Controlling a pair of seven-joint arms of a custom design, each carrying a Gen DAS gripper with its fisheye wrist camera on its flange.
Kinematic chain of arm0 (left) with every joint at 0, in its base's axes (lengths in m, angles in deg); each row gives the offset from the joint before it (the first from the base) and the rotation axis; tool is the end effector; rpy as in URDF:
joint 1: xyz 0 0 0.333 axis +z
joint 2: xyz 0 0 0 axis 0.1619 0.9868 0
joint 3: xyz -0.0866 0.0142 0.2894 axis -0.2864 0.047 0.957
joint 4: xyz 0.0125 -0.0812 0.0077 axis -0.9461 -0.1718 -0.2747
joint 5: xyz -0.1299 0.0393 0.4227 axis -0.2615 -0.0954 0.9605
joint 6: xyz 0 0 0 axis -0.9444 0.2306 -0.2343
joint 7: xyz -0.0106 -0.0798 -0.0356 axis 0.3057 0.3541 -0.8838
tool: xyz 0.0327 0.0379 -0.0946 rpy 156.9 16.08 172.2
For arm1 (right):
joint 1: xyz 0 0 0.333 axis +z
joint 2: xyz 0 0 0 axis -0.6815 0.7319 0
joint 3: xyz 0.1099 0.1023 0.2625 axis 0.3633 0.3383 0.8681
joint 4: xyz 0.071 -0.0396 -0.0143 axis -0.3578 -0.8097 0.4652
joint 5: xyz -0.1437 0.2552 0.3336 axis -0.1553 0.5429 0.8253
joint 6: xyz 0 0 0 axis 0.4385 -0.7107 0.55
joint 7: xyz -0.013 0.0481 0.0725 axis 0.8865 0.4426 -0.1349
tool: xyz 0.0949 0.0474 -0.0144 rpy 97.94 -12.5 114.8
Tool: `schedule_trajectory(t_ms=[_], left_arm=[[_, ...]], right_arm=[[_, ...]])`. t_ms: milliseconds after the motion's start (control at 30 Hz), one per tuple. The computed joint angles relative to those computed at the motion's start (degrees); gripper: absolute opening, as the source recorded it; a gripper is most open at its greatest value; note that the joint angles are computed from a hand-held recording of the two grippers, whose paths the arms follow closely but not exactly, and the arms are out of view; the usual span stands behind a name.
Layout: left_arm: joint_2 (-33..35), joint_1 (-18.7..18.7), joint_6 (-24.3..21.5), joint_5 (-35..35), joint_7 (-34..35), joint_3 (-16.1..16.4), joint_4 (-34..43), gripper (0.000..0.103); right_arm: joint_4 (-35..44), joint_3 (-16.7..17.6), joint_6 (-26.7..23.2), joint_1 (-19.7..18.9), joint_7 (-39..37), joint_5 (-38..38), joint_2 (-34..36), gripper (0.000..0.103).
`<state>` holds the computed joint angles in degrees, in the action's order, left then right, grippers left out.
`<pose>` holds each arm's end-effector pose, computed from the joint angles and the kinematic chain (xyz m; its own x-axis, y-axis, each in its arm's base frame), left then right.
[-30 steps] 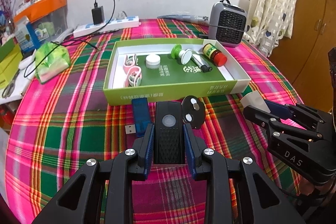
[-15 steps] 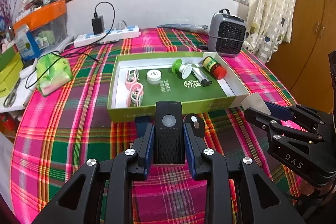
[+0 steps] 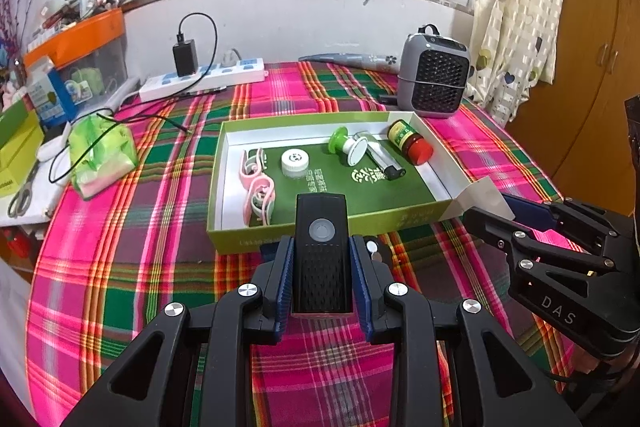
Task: Organize rigid objects
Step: 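Carry the black remote and white plug over the green box with both grippers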
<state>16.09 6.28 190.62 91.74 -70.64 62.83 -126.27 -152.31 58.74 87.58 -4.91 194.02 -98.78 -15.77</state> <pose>0.5277 -0.1804 0.3357 -0.0341 -0.9985 0.0438 -0.7141 -0.0063 -0.7000 0.5391 0.3528 0.3237 0.3316 -0.9426 -0.0395 -0.6788 -0.2093 -0.7038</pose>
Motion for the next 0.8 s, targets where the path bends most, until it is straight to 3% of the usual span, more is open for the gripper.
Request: schedule_trajectory(t_ms=[367, 567, 700, 800], left_arm=[[1.7, 0.0, 1.0, -6.0, 6.2, 0.9, 2.0, 0.026], [3.1, -0.2, 2.5, -9.2, 9.5, 1.8, 3.7, 0.026], [4.0, -0.6, 2.3, -10.5, 10.7, 2.6, 4.6, 0.026], [4.2, -0.3, 3.5, -16.1, 15.2, 2.5, 3.7, 0.026]], right_arm=[[2.6, 0.4, -0.2, -0.7, -5.7, 5.1, 1.6, 0.035], [4.1, 1.0, -0.1, -1.1, -12.3, 12.0, 3.0, 0.035], [5.2, -0.7, -0.4, 0.4, -15.0, 15.3, 3.8, 0.035], [5.3, -1.9, 0.0, 1.4, -16.4, 17.0, 4.0, 0.035]])
